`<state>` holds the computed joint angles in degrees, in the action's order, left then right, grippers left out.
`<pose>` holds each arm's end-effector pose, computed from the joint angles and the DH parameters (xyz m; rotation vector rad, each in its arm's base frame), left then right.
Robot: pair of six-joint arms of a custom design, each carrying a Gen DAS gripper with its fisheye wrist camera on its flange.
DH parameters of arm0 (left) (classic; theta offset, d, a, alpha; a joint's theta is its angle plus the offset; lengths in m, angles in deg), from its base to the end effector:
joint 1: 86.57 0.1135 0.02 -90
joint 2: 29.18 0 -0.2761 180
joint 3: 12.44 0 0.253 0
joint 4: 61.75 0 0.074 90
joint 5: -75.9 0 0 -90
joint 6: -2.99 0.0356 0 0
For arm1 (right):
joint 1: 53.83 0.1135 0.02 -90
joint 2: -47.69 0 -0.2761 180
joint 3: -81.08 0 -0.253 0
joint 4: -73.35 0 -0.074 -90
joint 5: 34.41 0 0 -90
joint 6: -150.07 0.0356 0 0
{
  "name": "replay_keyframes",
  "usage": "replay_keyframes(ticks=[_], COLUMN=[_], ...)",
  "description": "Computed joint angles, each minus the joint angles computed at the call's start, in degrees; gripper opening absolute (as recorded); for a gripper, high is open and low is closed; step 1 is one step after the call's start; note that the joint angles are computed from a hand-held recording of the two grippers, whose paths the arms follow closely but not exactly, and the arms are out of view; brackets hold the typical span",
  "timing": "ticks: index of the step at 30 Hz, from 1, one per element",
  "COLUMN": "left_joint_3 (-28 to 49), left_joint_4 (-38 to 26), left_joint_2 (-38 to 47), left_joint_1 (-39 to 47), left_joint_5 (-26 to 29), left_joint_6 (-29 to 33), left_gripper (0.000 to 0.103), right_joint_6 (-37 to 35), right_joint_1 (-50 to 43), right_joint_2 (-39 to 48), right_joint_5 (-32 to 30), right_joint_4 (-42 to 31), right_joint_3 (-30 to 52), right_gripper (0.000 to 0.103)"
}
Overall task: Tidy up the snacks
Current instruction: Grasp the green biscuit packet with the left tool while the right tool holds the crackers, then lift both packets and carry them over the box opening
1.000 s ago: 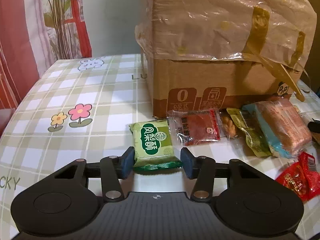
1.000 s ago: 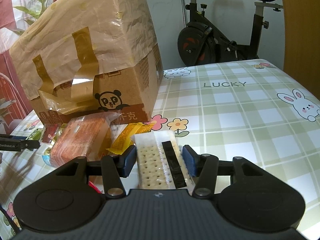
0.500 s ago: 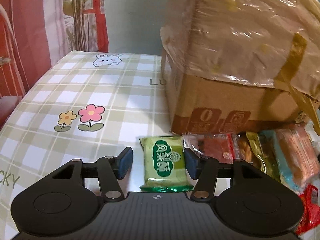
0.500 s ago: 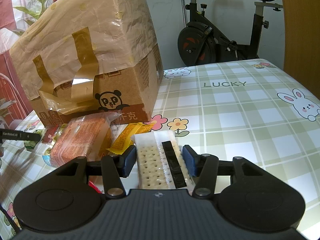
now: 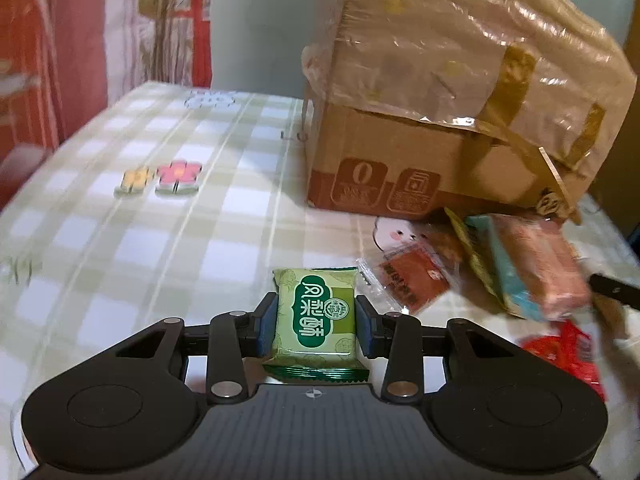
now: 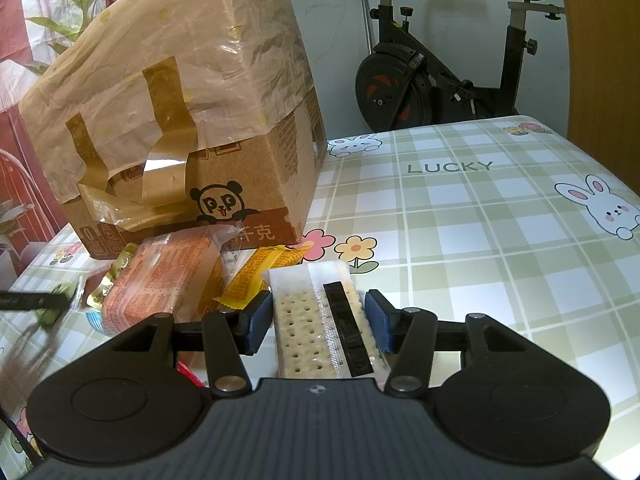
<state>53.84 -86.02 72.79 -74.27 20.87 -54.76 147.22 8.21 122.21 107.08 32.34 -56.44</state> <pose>0.3311 0.0513 0.1467 0.6153 2.3278 -0.4554 0.1131 0.1537 0.1534 0.6335 2.1162 0.0343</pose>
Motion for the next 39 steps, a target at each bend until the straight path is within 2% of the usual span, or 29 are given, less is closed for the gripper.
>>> replay_keyframes(ticks=[4,13,23,39], left_joint_3=[-0.7,-6.2,-5.8,-8.6], left_joint_4=[-1.9,5.8,3.0,2.1], left_joint_2=[-0.7,-3.1,-4.2,-9.7], left_joint_1=[2.2,-0.1,1.4,2.3], left_joint_5=[2.4,-1.2,-0.1,3.3], left_joint_6=[-1.9,-2.0,-2.4,-1.9], left_gripper=[0.042,0.042,0.042,0.042], right_joint_6=[0.1,0.2,0.3,-1.5], right_joint_1=[0.0,0.1,0.3,0.1], right_joint_2=[0.1,0.6,1.0,3.5], right_joint_5=[0.0,0.1,0.1,-0.8], right_joint_4=[0.0,-0.4,-0.8,-3.7], right_joint_3=[0.0,0.3,0.7,3.2], right_gripper=[0.054,0.054,0.054,0.056])
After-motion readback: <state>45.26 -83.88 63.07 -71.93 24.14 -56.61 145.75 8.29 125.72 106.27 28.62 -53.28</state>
